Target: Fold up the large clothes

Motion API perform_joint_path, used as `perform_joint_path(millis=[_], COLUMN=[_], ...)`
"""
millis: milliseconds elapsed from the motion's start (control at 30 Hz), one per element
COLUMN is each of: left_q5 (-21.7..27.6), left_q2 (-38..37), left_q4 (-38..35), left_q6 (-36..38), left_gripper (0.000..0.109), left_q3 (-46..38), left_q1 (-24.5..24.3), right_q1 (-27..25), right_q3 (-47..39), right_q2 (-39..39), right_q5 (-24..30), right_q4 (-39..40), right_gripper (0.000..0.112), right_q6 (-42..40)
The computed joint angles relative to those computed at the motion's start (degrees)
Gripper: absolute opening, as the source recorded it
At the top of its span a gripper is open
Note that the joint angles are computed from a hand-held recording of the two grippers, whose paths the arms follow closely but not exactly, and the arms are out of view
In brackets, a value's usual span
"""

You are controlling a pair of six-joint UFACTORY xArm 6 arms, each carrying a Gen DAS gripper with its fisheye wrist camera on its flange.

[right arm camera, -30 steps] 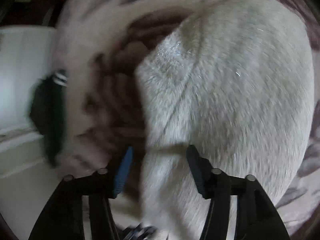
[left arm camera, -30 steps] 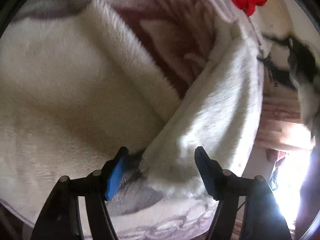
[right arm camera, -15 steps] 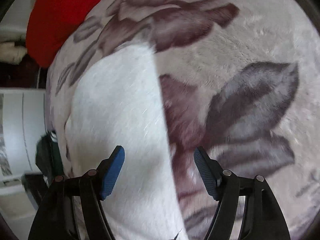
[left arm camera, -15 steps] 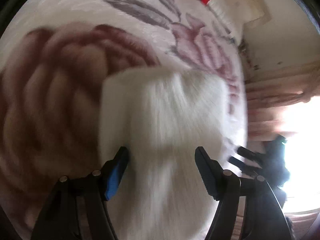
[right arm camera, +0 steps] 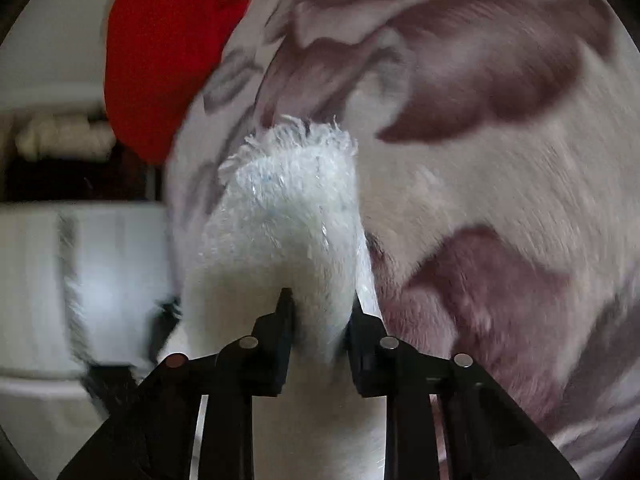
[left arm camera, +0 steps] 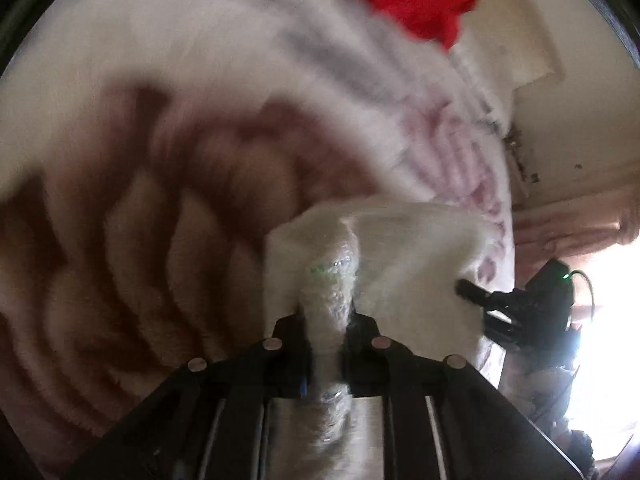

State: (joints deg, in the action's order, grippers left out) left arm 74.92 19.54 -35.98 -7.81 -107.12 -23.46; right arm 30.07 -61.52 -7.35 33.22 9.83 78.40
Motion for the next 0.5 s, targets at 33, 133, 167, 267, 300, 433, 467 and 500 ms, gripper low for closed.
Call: perform_joint_path(millis=[33, 133, 167, 267, 300, 433, 467, 500], left_q5=[0.92, 3.16, 3.43, 5.55, 6.35, 10.23, 12.15, 13.4], left_q2=[0.82, -0.25, -1.82, -7.6, -10.46, -22.08, -25.98, -28.42], left_q4=[-3.22, -9.25, -11.46, -14.02, -14.21, -11.61, -9.53, -7.76], left_q6=[-0.31, -0.77, 0.33, 1.62, 2.0, 2.13, 2.78, 3.21], left_gripper=[0.02, 0.038, 0.045, 0.065, 0.065, 0.065, 0.065, 0.065], left_q3=[0.59, 1.08, 2.31, 6.73, 9.11, 19.26, 22.61, 24.88], left_q1=[0.77, 3.16, 4.03, 6.5, 7.5, 9.87, 10.31, 9.96], right_q1=[-0.53, -1.77, -1.64, 1.18, 2.68, 12.81, 16.06, 19.94], right_q3=[-1.82, -3.54, -2.39, 1.7, 2.85, 8.47, 9.75, 10.97], right_q2=[1.41, 1.78, 0.03, -6.86, -8.98, -16.52, -17.58, -18.17], right_q5=[3.13, 7.06, 6.62, 5.96, 6.28, 5.11, 3.89, 1.98], right_q4=[1.48, 6.24, 8.51, 9.63, 9.21, 8.24, 7.64, 6.2], right_gripper=[0.025, 0.037, 0.043, 0.066, 0.069, 0.079, 0.079, 0.079], right_q6=[-1.75, -3.84, -4.35, -3.16, -2.33, 7.69, 11.51, 16.3])
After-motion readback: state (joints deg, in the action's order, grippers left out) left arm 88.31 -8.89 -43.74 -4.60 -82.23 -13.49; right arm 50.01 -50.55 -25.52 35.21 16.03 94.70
